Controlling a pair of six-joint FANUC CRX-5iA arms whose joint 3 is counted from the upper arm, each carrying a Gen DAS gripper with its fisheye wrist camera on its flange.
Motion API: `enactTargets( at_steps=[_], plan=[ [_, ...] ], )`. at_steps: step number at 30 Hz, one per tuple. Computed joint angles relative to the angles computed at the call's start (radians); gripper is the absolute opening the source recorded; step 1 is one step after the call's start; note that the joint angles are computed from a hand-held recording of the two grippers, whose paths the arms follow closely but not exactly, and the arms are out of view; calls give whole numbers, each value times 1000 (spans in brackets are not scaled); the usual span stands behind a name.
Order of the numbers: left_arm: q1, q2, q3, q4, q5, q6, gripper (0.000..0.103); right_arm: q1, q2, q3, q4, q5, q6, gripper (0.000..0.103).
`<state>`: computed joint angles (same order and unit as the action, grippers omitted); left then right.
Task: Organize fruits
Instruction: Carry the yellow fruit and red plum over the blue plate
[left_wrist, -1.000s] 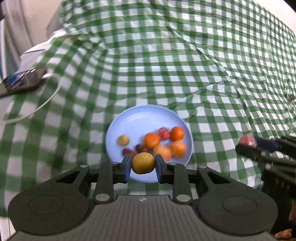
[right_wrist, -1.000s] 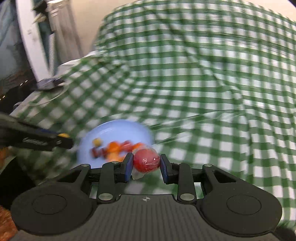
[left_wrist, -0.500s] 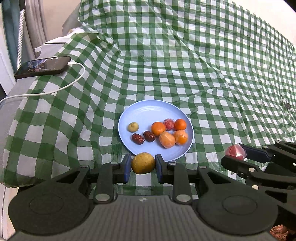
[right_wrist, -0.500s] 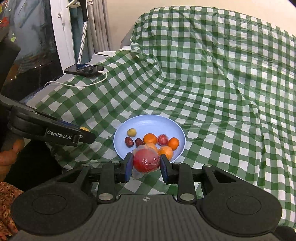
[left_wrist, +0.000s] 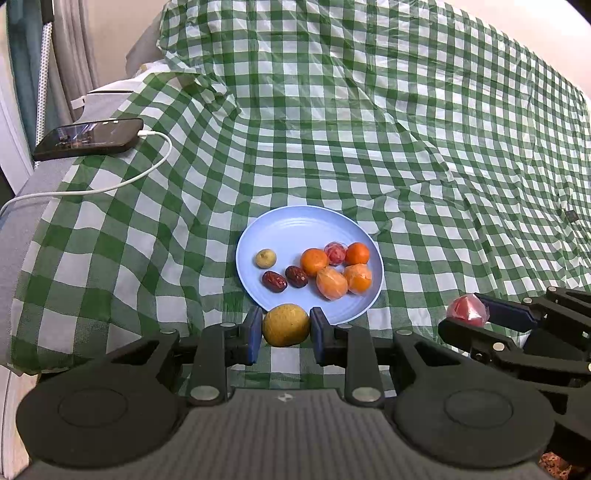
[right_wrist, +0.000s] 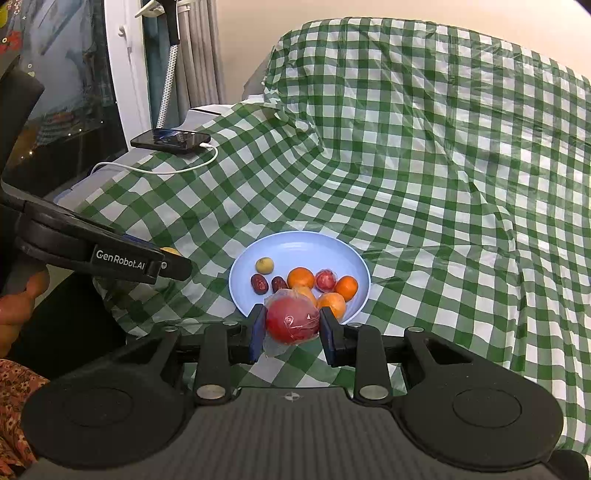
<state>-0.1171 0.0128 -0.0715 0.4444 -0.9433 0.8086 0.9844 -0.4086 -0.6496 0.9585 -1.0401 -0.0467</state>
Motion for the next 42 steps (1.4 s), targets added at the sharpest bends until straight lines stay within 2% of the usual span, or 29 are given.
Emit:
enactTargets(
  at_steps=[24,42],
  plan=[
    [-19,56,61,-42,-6,66,30,-41,14,14,-58,40,36,33],
    [-64,180,203,-108,-36,143,30,-166,63,38,-139,143,121,33]
  ],
)
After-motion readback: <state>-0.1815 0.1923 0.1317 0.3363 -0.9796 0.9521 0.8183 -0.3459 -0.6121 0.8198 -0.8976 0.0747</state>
